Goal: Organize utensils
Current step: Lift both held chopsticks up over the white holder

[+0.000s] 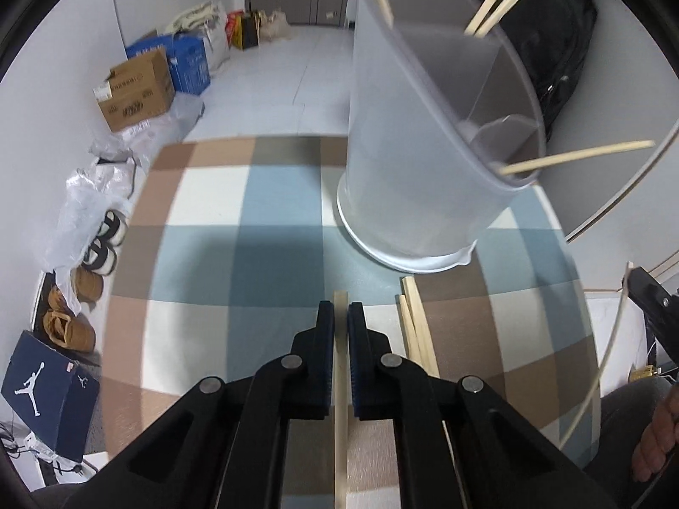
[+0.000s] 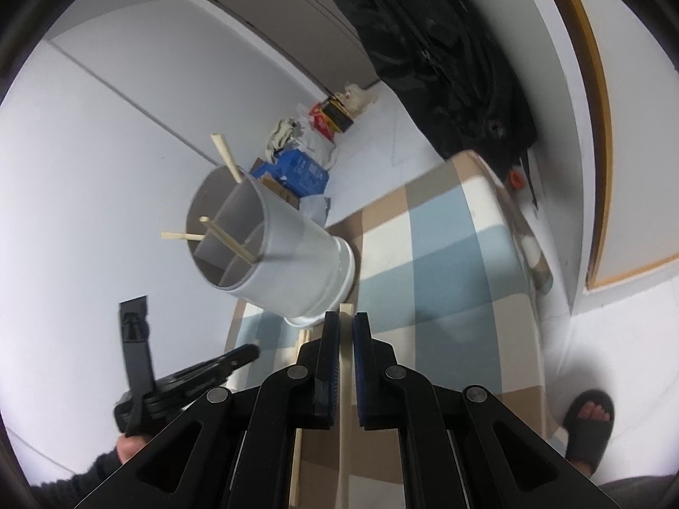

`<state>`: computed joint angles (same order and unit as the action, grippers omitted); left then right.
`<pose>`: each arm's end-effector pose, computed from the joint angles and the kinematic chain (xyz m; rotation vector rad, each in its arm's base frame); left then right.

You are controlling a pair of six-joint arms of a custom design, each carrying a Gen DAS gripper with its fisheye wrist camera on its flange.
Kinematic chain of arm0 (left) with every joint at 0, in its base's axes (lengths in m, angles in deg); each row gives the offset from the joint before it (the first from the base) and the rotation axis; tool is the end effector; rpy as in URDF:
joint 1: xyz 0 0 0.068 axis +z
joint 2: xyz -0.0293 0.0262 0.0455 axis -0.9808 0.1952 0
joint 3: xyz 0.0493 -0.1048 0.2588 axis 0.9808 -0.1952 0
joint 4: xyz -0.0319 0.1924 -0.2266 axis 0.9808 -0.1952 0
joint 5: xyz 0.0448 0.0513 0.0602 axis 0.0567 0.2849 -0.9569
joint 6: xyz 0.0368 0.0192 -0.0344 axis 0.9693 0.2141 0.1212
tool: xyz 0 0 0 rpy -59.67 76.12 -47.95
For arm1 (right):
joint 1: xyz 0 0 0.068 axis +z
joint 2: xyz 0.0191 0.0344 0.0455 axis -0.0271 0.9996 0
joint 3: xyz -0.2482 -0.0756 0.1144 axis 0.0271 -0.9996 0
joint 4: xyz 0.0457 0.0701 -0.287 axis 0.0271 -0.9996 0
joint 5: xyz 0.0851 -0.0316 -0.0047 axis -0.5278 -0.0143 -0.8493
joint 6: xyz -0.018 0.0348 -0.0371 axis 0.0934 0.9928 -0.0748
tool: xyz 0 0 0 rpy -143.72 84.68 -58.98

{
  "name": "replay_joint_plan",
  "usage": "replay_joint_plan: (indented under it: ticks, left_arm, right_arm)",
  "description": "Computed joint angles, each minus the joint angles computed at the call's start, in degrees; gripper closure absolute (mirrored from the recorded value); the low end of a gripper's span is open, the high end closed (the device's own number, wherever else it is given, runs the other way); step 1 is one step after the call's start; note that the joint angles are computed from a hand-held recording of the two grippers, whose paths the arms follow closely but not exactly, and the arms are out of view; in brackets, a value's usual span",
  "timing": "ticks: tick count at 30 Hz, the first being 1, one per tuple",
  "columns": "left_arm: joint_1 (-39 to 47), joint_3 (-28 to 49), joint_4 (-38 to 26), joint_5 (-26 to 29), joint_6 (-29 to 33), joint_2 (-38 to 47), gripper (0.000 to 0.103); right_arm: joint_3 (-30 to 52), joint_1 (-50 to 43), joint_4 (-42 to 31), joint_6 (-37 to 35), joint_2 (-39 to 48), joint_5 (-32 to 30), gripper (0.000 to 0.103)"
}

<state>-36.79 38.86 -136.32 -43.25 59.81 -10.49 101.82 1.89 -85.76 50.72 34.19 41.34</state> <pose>0.1640 0.1294 0.2412 -0.1306 2.6313 -0.1305 0.2241 0.0366 0.2060 -0.0585 2.4068 1.0143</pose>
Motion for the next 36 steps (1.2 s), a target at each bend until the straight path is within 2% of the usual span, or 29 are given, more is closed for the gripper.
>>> replay_joint_plan:
  ticks: [2,6,8,10,12,18,28,36]
  left_arm:
    - [2.71,0.81,-2.51,3.10,1.31,-2.13,0.101]
    - [3.91,2.25,-4.83,7.10,-0.16,-6.40,0.101]
    - [5.36,3.93,-5.35,9.81,0.72,-5.92,0.101]
    - [5.04,5.56,-2.08,10.53,-0.02,-2.27,0.101]
    - [5.71,6.07,-1.95,12.04,0.36,-2.44,0.101]
    - [9.17,9.43,-5.41,17.32,3.64,-2.19,0.101]
    - [10.12,15.35,-10.10,22.50,6.44,-2.39,0.101]
    - [8.83,20.72,-12.06,23.49,6.99,-0.86,0.101]
  right_arm:
    - [-0.17,0.51,-0.33,0.01,-2.61,1.03,0.097]
    - [0.59,1.60,-0.91,1.47,-7.16,2.43,0.097]
    - [1.32,2.51,-0.94,2.63,-8.81,3.33,0.097]
    - [1.99,3.69,-0.76,3.45,-10.30,4.30,0.097]
    - [2.79,5.43,-0.73,4.20,-11.77,5.78,0.098]
    - [4.47,10.31,-1.47,4.88,-15.27,9.77,0.098]
    - [9.55,16.16,-4.20,4.80,-16.37,14.79,0.098]
    - [17.18,19.51,-4.08,3.82,-11.59,17.31,0.098]
